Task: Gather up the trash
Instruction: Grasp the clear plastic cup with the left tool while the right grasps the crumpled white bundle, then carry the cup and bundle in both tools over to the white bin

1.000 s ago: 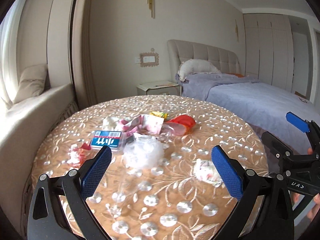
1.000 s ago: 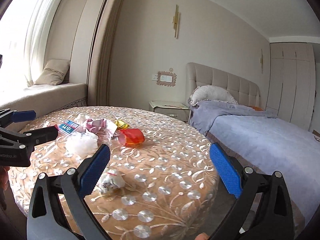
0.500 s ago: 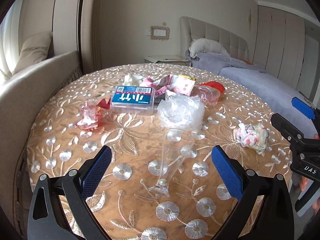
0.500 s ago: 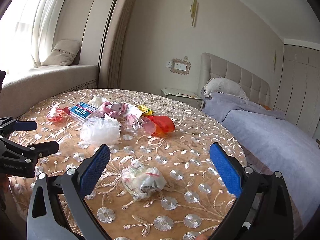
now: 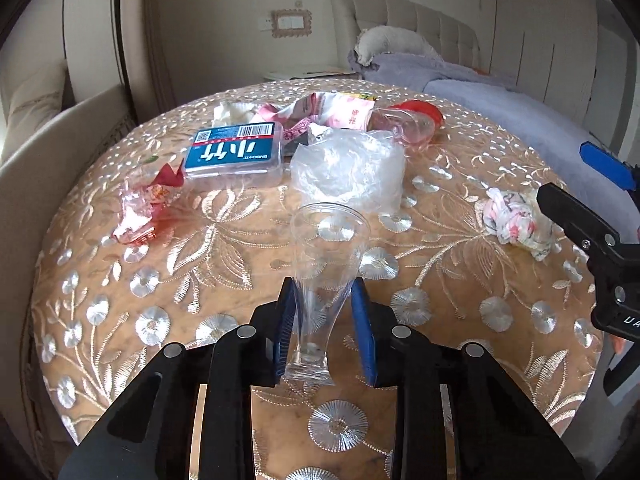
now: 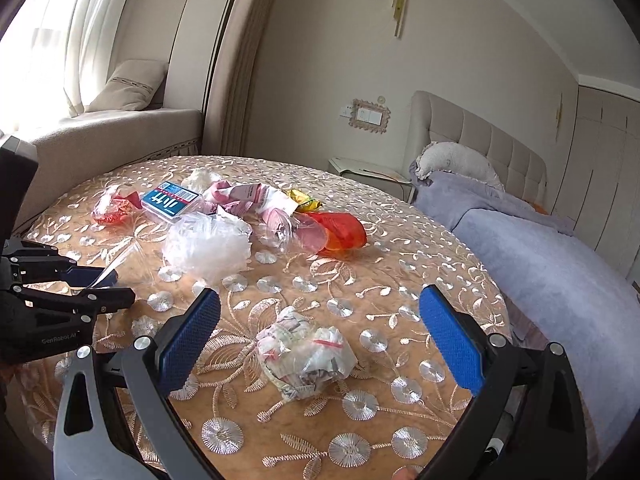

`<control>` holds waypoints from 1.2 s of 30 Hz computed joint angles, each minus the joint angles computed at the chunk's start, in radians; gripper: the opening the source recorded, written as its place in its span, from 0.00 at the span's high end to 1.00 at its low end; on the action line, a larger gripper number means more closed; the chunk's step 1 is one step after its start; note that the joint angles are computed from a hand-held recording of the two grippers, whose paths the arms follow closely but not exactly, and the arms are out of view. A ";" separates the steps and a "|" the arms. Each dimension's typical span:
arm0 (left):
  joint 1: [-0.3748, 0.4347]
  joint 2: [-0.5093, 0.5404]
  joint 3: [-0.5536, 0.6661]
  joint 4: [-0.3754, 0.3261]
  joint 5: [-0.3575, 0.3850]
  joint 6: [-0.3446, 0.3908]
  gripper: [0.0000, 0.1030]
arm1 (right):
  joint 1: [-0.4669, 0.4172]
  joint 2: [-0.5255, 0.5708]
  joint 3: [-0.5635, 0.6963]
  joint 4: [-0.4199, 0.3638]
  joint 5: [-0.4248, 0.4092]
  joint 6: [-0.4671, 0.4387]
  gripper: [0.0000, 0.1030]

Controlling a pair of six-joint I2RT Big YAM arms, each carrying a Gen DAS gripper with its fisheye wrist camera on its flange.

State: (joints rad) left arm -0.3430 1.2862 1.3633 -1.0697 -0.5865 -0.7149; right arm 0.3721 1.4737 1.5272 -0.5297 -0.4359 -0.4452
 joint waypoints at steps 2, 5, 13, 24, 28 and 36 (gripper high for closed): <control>0.001 -0.019 -0.012 0.029 0.020 -0.007 0.73 | 0.000 0.006 0.007 -0.013 0.004 0.001 0.04; -0.015 -0.018 0.009 0.012 -0.029 -0.002 0.73 | 0.004 0.016 0.015 -0.028 0.025 -0.007 0.04; -0.041 -0.021 0.056 0.004 -0.089 0.020 0.73 | 0.013 0.091 0.118 -0.218 0.035 -0.044 0.04; -0.077 0.004 0.103 -0.018 -0.118 0.017 0.73 | -0.019 0.081 0.141 -0.259 -0.051 -0.044 0.45; -0.099 0.036 0.153 -0.011 -0.132 0.043 0.73 | -0.056 0.027 0.119 -0.182 -0.088 -0.027 0.45; -0.136 0.124 0.268 -0.007 -0.142 0.098 0.73 | -0.127 -0.019 0.096 -0.142 -0.116 -0.047 0.45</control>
State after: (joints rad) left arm -0.4786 1.4106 1.6314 -1.0767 -0.7286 -0.6172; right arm 0.2448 1.4546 1.6233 -0.6719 -0.5518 -0.4917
